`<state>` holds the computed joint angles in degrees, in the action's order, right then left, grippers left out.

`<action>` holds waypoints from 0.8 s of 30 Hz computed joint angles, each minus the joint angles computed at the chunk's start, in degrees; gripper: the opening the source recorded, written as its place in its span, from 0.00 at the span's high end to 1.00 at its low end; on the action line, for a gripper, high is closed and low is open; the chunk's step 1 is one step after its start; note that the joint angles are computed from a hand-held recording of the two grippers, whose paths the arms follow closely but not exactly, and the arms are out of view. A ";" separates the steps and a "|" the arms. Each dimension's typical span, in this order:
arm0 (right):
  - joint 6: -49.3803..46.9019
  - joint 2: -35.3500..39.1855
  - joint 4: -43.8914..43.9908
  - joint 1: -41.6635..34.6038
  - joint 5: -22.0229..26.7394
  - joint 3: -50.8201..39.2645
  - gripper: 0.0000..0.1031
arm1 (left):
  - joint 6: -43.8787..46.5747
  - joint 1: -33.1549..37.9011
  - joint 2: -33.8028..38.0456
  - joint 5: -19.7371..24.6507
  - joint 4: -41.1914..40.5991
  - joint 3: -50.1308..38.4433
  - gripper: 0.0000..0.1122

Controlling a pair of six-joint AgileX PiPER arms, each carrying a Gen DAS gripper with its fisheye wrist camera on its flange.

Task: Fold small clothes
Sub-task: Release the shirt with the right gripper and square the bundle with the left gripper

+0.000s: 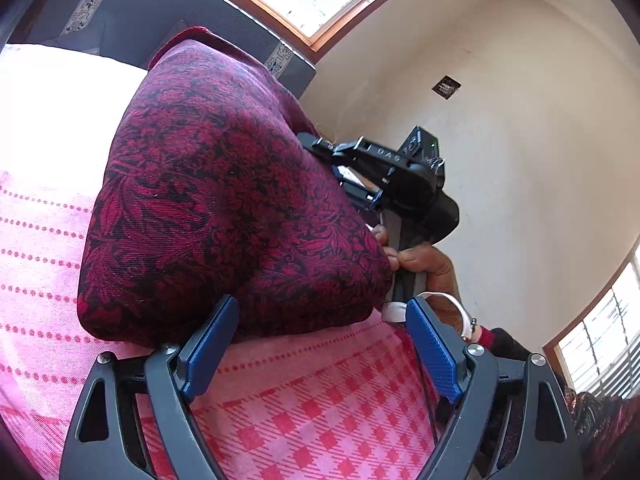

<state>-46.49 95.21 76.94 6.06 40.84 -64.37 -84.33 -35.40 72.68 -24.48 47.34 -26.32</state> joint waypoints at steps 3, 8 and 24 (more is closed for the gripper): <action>-5.29 -1.07 6.40 -3.95 3.60 5.10 0.71 | -0.65 -0.30 0.09 0.69 0.64 -0.42 0.24; -2.37 -8.93 4.58 -6.41 5.10 7.12 0.67 | -2.74 0.16 -0.10 1.17 2.60 -1.16 0.22; 17.19 -18.99 -20.65 4.37 -7.29 9.86 0.91 | -2.83 0.36 -0.09 0.53 3.25 -1.15 0.22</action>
<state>-29.29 76.22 56.29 10.43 33.56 -54.51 -87.16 -35.04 72.59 -23.95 50.59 -27.47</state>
